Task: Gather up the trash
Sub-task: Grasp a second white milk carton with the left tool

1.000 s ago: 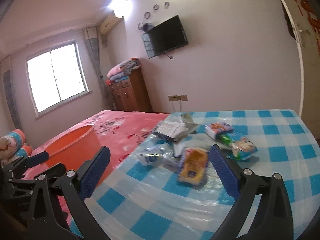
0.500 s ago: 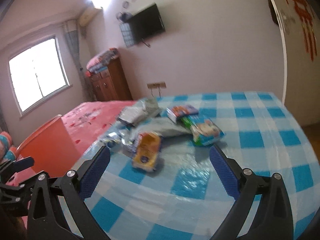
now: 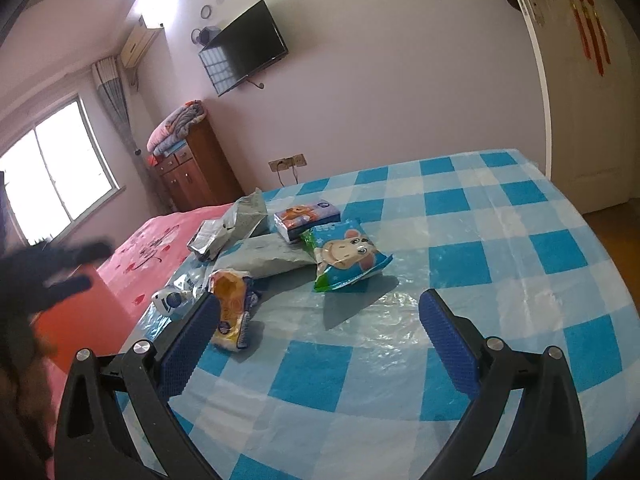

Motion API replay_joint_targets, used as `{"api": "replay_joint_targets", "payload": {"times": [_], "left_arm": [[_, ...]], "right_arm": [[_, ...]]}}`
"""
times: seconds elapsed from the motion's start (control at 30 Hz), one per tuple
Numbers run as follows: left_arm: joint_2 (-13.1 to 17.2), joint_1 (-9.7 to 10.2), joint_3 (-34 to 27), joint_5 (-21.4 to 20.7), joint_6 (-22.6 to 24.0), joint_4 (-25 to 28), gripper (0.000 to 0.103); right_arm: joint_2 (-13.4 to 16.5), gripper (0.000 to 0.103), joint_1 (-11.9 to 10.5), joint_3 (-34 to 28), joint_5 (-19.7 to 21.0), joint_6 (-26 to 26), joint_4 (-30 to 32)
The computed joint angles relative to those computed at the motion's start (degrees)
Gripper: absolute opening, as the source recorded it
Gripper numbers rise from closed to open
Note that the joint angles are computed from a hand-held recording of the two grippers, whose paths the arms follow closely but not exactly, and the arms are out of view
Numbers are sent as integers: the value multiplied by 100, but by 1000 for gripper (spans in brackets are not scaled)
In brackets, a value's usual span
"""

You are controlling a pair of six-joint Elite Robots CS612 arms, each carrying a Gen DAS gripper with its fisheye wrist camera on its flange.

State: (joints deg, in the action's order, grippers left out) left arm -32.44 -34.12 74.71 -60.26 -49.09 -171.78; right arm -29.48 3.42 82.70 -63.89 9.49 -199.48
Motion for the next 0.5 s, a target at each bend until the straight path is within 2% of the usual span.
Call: {"api": "replay_joint_targets", "payload": {"times": [0.2,0.33,0.4,0.5], "left_arm": [[559,429,-1252,-787,-918,1168,88],[936,648,-1985,-1122,-1533,1948,81],[1054,738,-2177,-1381,-1800,2132,80],[1177,813,-2337,-1508,-2029,2198,79]], "right_arm": [[12,98,-15,-44,171,-290,147],[52,98,-38,-98,405,-381,198],[70,98,-64,-123,555,-326,233],[92,98,-93,-153,635,-225,284]]}}
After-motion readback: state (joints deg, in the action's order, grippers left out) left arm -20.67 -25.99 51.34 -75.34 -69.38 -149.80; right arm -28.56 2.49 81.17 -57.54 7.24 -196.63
